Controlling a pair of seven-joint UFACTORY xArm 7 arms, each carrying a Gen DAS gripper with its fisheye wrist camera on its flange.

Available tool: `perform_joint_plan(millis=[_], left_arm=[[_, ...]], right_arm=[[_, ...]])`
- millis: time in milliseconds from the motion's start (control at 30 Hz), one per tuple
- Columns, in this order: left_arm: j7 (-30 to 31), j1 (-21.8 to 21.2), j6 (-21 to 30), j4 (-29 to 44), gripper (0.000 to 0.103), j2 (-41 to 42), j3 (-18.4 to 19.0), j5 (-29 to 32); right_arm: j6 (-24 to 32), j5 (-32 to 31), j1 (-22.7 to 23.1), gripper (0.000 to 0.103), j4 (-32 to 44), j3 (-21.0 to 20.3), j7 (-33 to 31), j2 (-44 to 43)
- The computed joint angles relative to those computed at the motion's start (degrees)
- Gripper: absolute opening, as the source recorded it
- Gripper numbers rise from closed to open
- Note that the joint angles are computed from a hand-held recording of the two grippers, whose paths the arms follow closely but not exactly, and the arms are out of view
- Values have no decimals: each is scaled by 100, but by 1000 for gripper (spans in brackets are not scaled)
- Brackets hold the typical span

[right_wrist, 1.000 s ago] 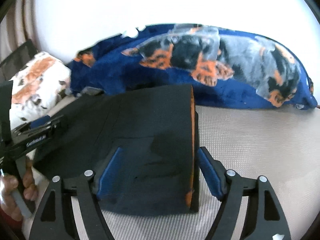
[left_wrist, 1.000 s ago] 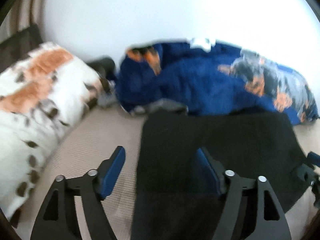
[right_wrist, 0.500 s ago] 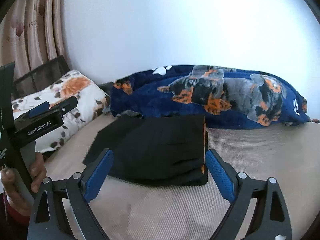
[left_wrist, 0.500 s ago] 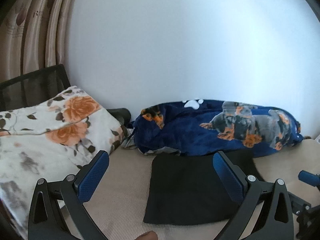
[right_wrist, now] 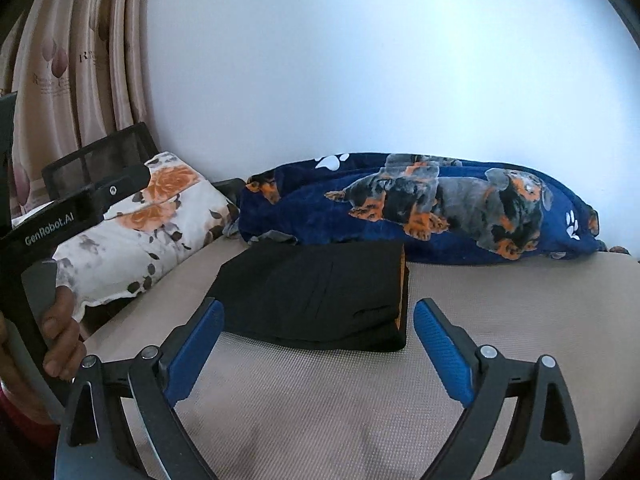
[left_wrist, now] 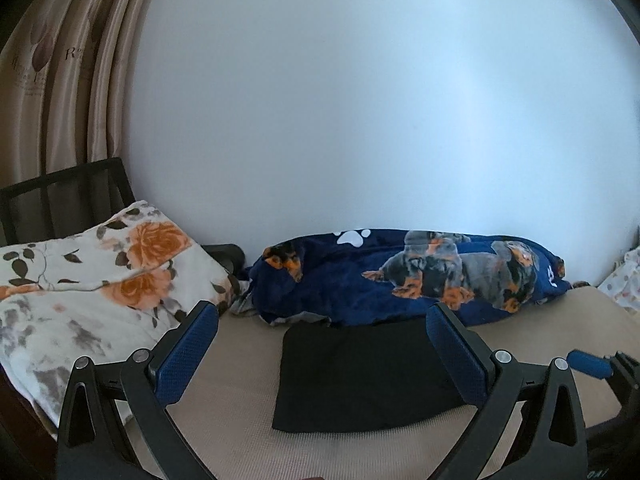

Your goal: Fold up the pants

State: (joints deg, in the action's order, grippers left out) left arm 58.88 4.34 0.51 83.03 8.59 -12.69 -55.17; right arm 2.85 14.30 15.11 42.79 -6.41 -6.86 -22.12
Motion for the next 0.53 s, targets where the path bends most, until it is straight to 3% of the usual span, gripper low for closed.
perform_joint_plan(millis=[67,233,300,333,433,533], left_arm=[[222,43,-15,-121,103,-124,-68,-220],[594,-179,-8,-354,103,-342,134,-592],[-61,-438,-183,-578,103,-401,401,91],[-261,-506,-304,-678,103,-421,459,305],[-234,-431,-490,-861,103,-489,341,310],[-100,-413,-366,-938,103,-565,351,94]], right_arm=[[-17,-80,-143,96,-157,130,82,-171],[154,-117,-88,97,-335,-78,6,-518],[212,-113,-147,97,-483,-87,-45,-695],[154,-183,-258,97,-445,182,177,-587],[220,-231,-204,97,-462,101,158,-609],[320,-272,-205,97,-655,20,77,-886]])
